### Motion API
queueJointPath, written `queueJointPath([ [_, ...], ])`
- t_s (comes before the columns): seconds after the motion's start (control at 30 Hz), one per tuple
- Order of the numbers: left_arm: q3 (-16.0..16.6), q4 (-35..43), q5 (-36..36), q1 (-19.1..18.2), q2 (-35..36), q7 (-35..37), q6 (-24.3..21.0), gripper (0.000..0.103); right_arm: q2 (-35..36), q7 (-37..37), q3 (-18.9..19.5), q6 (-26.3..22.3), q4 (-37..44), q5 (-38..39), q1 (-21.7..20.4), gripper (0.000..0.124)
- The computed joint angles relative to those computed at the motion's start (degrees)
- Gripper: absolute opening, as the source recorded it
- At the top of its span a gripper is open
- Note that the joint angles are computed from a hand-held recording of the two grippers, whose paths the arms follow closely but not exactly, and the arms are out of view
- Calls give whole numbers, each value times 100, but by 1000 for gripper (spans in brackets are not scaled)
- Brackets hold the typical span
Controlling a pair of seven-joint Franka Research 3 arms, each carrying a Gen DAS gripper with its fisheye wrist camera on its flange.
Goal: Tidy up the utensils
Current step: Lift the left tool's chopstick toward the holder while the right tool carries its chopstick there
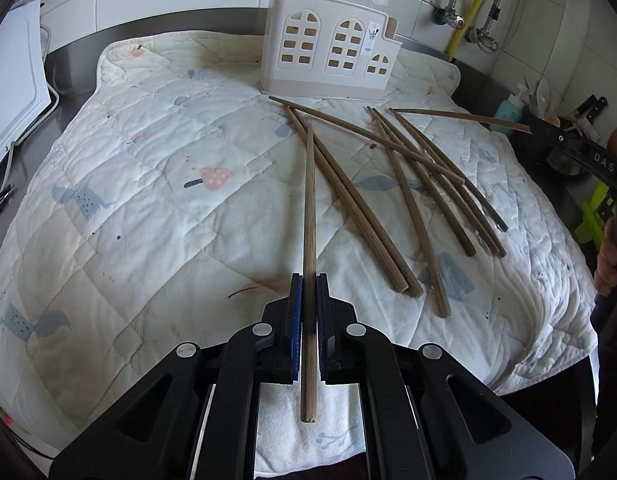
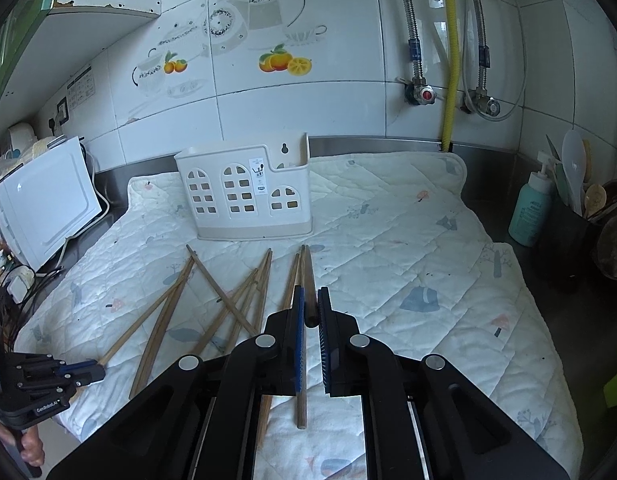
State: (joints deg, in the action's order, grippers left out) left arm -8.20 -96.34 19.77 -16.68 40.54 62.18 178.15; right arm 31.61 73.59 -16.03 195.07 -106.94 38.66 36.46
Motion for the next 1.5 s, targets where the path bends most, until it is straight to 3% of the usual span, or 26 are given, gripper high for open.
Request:
queueJointPath([
  [0.2,616,-157,212,-481,-242,-299,284,5,-104,-108,124,80,-3,-46,-109,7],
  [0.3,326,-112,231,-217,-300,-158,275,5,-109,-184,58,49,78,-20,-59,7],
  [0.47,441,128,301,-292,-325,-89,246,5,-100,-341,-98,-27,302,-46,38,7],
  [0.63,285,518,352,-154,-229,167,110,5,-96,-353,-204,-334,655,-353,-24,7],
  [0.77,411,812,348,-202,-167,192,140,5,-178,-217,293,-737,1013,-864,-627,7],
  [0.93,418,1165,364,-157,-93,274,108,5,-110,-78,577,-1299,1550,-1350,-1040,7],
  [1.03,99,1390,278,95,-26,486,81,4,-21,8,788,-1597,1933,-1585,-1291,7],
  [1.13,97,1603,245,80,26,601,34,4,105,250,734,-1784,2254,-1862,-1312,7],
  [1.43,-334,2304,-75,331,252,1109,-136,4,415,854,839,-2202,3168,-2599,-1566,7],
  [1.5,-196,2498,-85,227,278,1113,-89,4,517,1055,783,-2314,3445,-2781,-1583,7],
])
